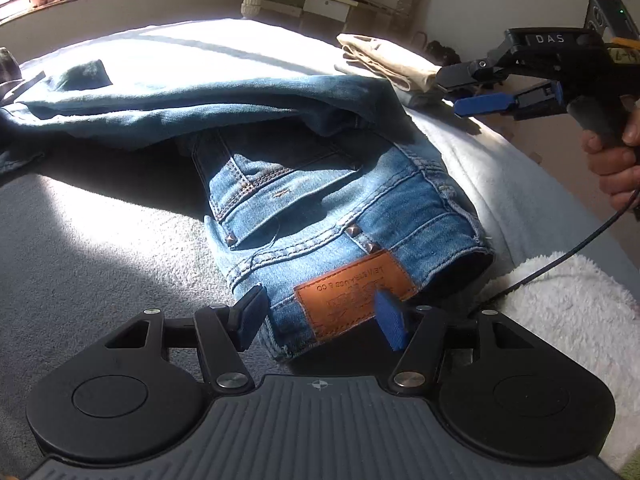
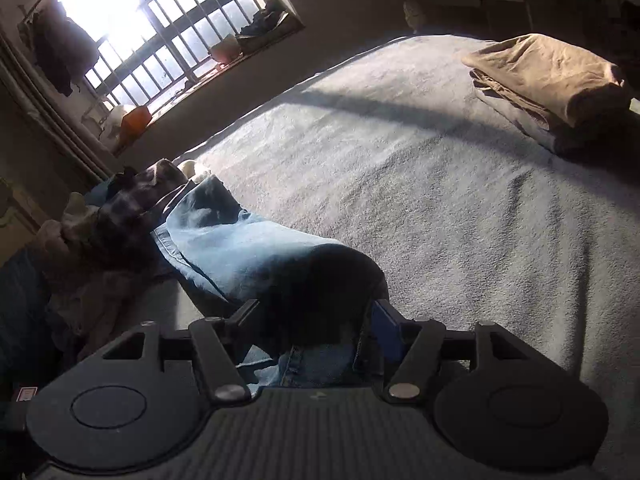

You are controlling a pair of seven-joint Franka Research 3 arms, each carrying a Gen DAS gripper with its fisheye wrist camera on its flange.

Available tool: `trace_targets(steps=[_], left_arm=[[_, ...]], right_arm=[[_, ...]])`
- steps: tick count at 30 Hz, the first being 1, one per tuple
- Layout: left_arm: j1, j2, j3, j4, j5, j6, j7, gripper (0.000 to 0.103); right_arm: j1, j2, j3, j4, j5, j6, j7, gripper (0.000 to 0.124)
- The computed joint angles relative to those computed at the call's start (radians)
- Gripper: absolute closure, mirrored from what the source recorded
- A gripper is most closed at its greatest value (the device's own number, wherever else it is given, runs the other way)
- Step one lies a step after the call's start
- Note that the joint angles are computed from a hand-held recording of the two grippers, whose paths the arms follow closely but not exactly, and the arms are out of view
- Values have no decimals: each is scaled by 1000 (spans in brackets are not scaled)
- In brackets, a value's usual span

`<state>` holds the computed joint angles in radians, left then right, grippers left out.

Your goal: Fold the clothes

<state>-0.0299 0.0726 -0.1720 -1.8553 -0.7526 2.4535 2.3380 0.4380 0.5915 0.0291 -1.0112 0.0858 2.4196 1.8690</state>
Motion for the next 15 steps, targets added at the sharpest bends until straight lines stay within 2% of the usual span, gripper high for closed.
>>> trace_targets(steps=[1, 3, 6, 8, 9, 12, 14, 15], left_arm=[[1, 3, 0, -3, -2, 5, 1, 43], [2, 6, -1, -9, -7, 15, 19, 43], [1, 3, -9, -23, -25, 28, 97, 42], [-9, -8, -16, -45, -20, 56, 161, 36], [-18, -15, -20, -63, -14, 84, 202, 35], [-54, -32, -31, -127, 51, 227, 279, 35], [-78, -28, -33, -160, 161, 328, 241, 38], [-84, -22, -31, -164, 207, 353, 199, 47]], right_arm=[[5, 25, 28, 65, -16, -61, -107, 49], [49, 53, 30, 129, -73, -108, -249, 46], [90, 119, 9, 266, -100, -212, -292, 43], [87, 120, -15, 269, -81, -237, -193, 41], [75, 90, -25, 218, -61, -239, -107, 41], [14, -18, -20, 5, 39, -164, 125, 37], [-41, -65, -2, -110, 134, -124, 254, 37], [-62, -78, 8, -153, 172, -103, 291, 36]])
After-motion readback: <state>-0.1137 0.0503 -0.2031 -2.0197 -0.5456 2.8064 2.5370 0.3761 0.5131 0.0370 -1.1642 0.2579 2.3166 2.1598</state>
